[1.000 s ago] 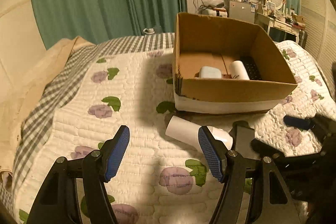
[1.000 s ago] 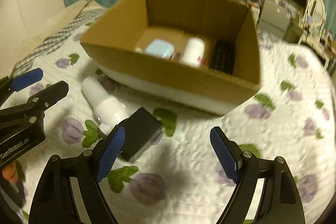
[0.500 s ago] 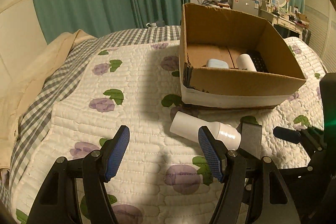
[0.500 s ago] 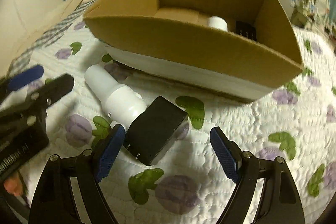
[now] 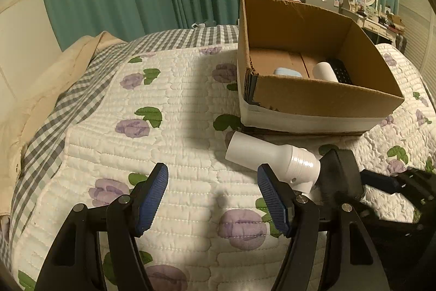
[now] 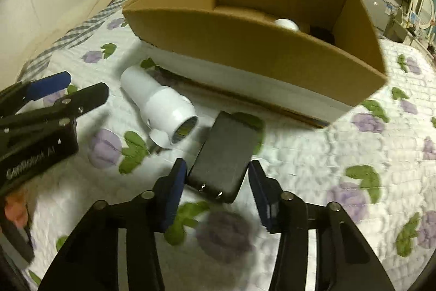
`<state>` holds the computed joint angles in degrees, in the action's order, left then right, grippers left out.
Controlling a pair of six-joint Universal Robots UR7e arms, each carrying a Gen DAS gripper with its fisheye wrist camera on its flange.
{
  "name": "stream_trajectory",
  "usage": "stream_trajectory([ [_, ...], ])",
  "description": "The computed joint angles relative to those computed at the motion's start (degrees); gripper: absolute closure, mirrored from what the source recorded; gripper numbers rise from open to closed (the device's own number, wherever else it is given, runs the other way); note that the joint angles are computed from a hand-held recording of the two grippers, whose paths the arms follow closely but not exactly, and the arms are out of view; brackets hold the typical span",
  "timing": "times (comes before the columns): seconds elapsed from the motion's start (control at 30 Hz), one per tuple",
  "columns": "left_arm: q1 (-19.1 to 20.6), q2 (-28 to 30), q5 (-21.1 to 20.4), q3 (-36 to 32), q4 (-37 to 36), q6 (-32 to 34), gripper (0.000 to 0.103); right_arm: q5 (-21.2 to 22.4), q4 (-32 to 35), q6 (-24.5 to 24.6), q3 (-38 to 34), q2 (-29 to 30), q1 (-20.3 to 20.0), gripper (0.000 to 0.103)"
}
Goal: Organize rigid objects
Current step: 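Grasp the white lint roller with the left gripper while the right gripper grasps the black adapter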
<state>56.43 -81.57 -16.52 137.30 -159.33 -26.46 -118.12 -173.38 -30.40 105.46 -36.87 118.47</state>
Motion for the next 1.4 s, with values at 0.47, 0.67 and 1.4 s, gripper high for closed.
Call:
stream_trajectory([
  [0.47, 0.49, 0.57, -1.82, -0.36, 0.61, -0.32, 0.032, 6.47, 3.46, 3.45, -3.49, 1.51, -3.60, 0.064],
  [0.67, 0.50, 3.03, -5.34, -1.04, -5.23, 4.56, 0.032, 6.07, -1.80, 1.06, -0.87, -1.27, -3.16, 0.065],
  [1.4, 6.89, 9.76, -17.09, -8.34, -8.32, -0.26, 0.055, 5.89, -2.11, 3.28, -0.55, -3.62, -3.81, 0.065],
])
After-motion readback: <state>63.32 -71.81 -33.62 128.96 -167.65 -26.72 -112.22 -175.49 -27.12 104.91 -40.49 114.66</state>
